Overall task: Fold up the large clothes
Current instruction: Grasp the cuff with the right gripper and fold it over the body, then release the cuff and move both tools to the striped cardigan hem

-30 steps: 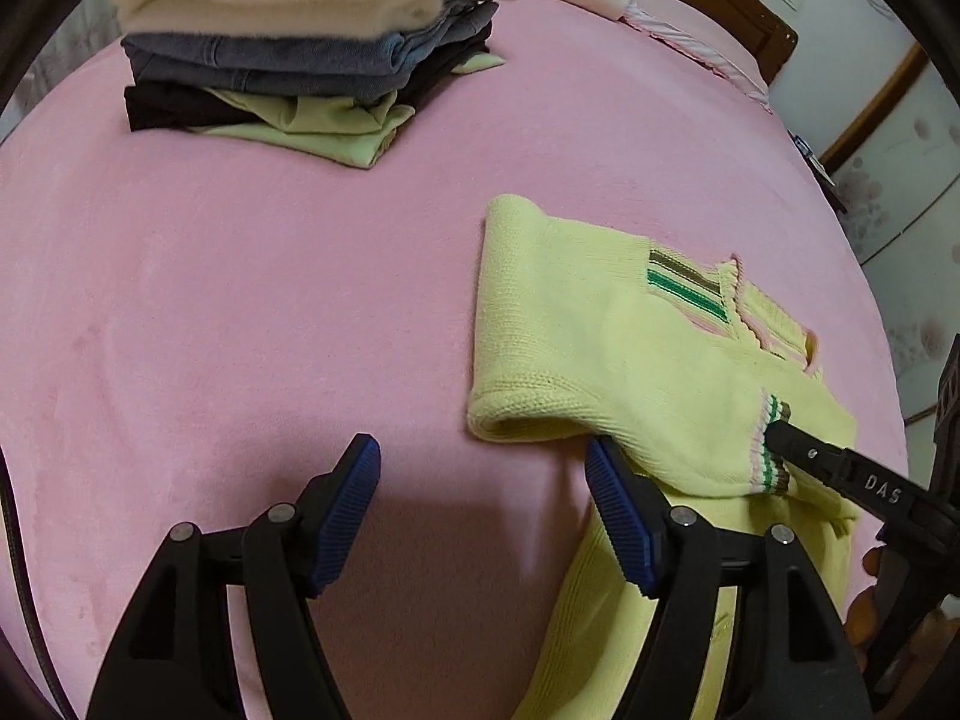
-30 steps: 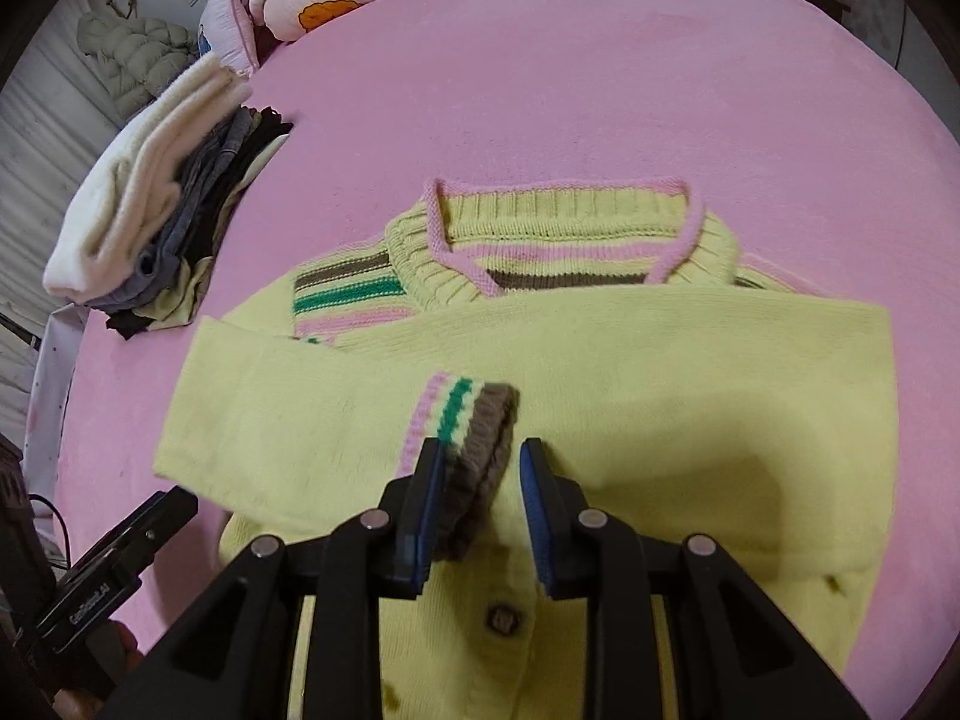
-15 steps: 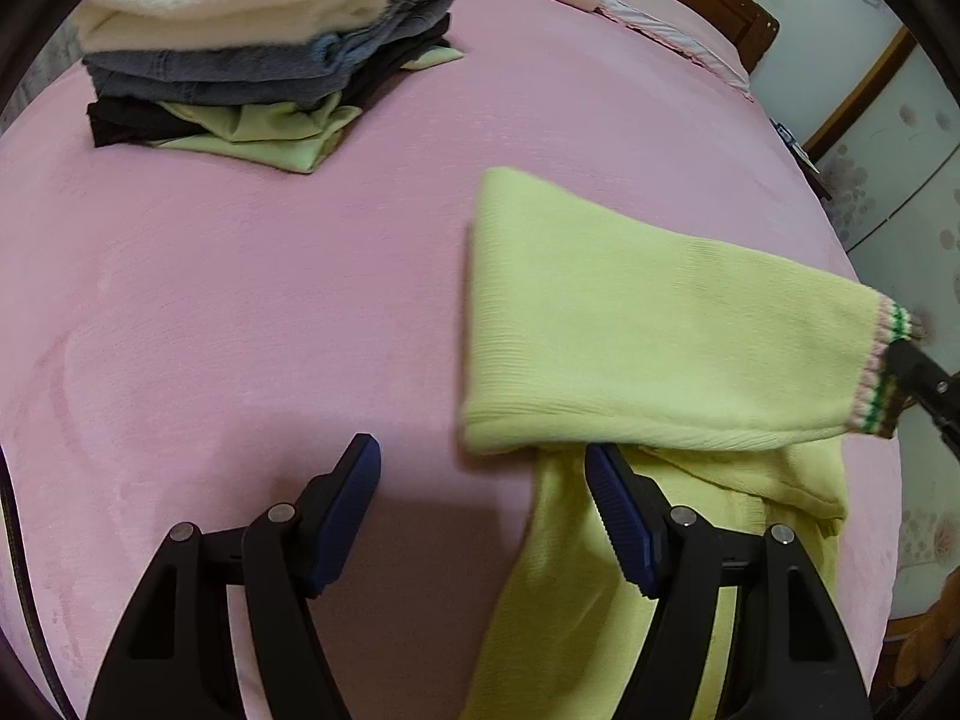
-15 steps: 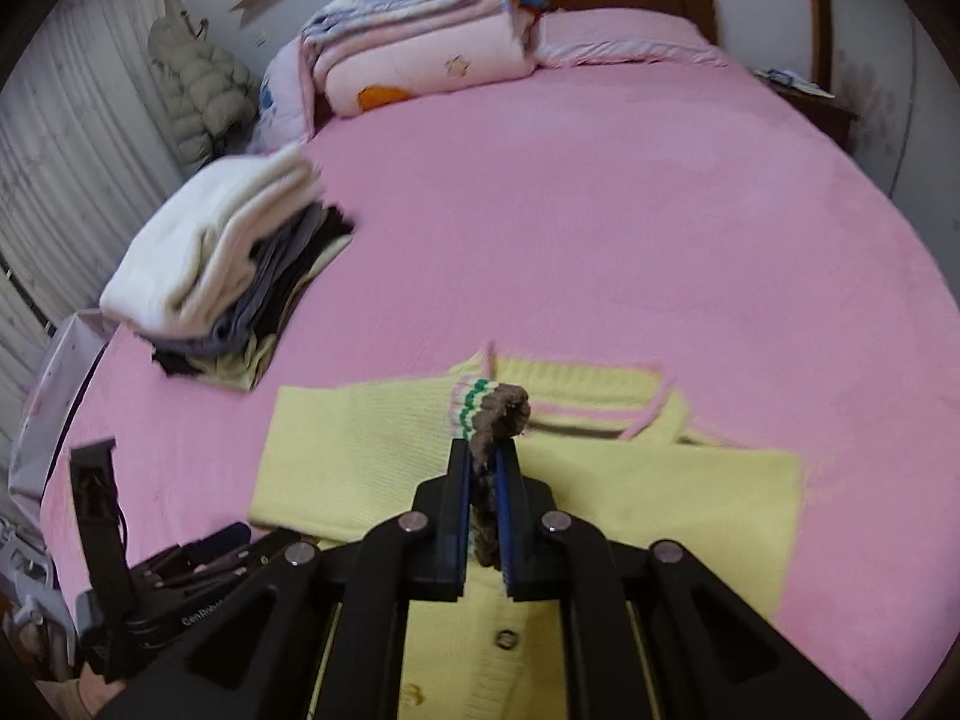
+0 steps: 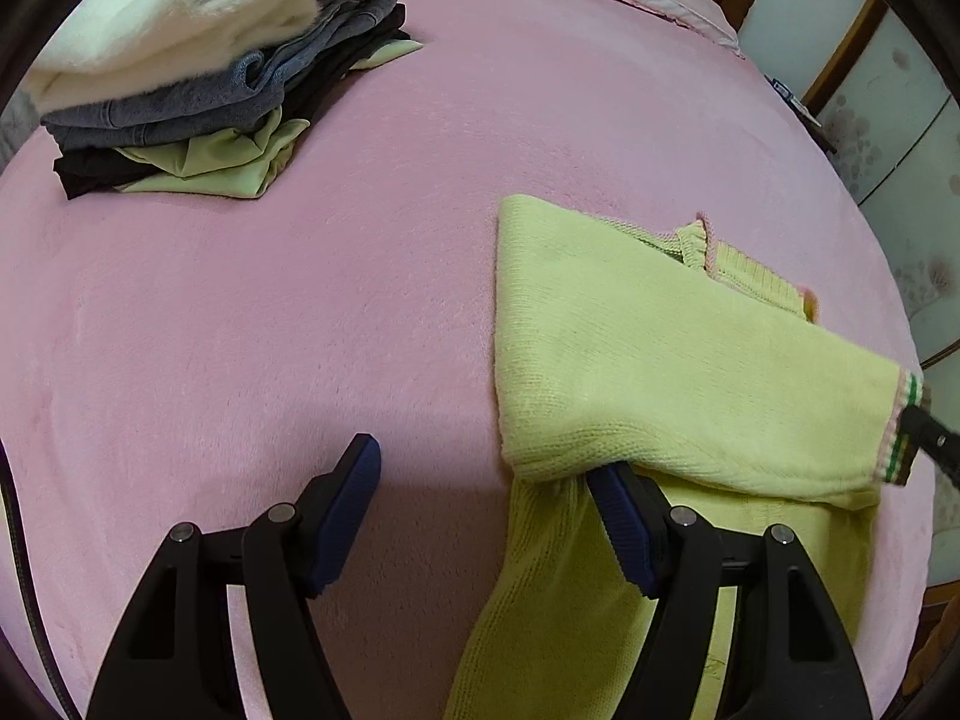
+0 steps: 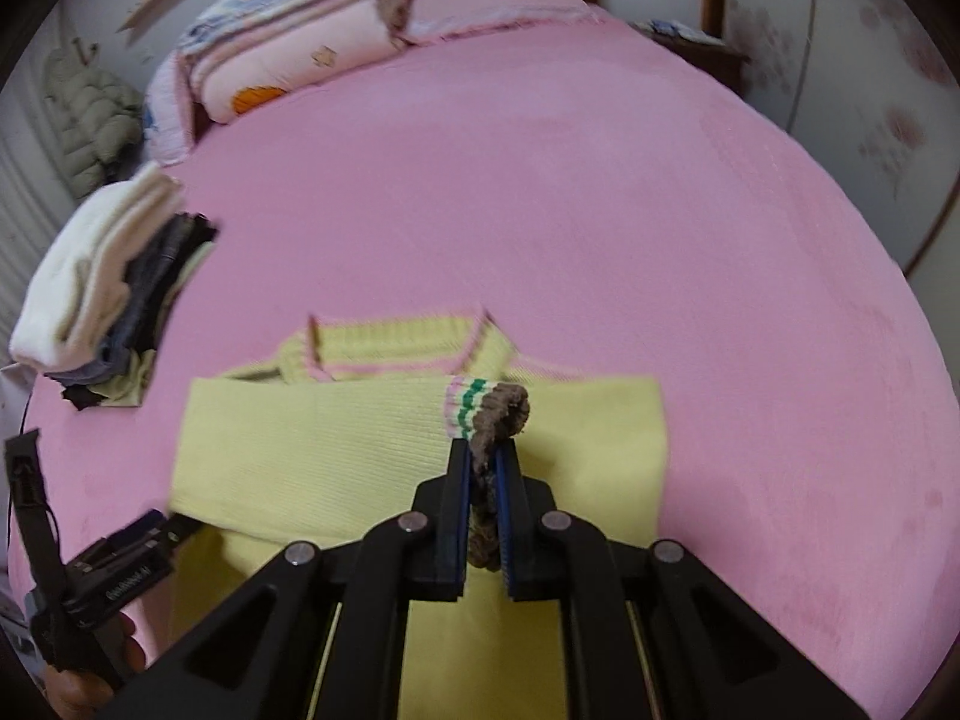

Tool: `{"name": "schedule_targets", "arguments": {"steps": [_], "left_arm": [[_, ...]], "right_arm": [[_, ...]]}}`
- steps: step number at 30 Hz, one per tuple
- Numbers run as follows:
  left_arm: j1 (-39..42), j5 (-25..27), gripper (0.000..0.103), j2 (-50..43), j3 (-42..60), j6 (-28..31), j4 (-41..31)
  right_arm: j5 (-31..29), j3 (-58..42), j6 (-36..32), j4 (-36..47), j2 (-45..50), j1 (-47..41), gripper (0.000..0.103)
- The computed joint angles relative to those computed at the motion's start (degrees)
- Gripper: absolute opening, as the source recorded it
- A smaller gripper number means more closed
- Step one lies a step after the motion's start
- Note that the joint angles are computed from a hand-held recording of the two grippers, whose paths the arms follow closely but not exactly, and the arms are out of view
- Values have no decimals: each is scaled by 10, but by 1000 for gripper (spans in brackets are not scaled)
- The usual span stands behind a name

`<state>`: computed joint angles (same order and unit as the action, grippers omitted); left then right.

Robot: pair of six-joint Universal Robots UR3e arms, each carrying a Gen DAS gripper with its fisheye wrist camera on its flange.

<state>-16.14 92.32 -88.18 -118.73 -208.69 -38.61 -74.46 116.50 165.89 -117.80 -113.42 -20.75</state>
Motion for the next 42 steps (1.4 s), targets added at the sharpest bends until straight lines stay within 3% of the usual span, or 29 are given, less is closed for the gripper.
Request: {"name": "schedule_targets", "arguments": {"steps": [8, 14, 21, 24, 28, 33, 35, 39, 42], "left_arm": [[-10, 22, 70, 4, 13, 8, -34], [-7, 40, 70, 27, -11, 8, -47], [8, 40, 70, 85, 5, 38, -115], [15, 33, 70, 118, 20, 36, -120], [10, -6, 70, 100, 34, 25, -69], [-4, -55, 70, -25, 79, 10, 35], [-6, -78, 70, -78, 95, 7, 71], [-46, -46, 69, -159, 143, 18, 70], [-62, -20, 69, -174, 138, 54, 89]], "right_arm": [[-14, 26, -20, 13, 13, -36, 8], [-61, 22, -11, -4, 78, -3, 9], [-71, 20, -33, 11, 27, -15, 16], [-50, 32, -49, 18, -34, -34, 16], [41, 59, -92, 51, -117, -71, 16], [45, 97, -46, -67, -80, 30, 16], [52, 101, -31, -126, -23, 63, 16], [2, 106, -7, -227, 77, 126, 16], [-55, 120, -16, -249, 95, 127, 16]]}}
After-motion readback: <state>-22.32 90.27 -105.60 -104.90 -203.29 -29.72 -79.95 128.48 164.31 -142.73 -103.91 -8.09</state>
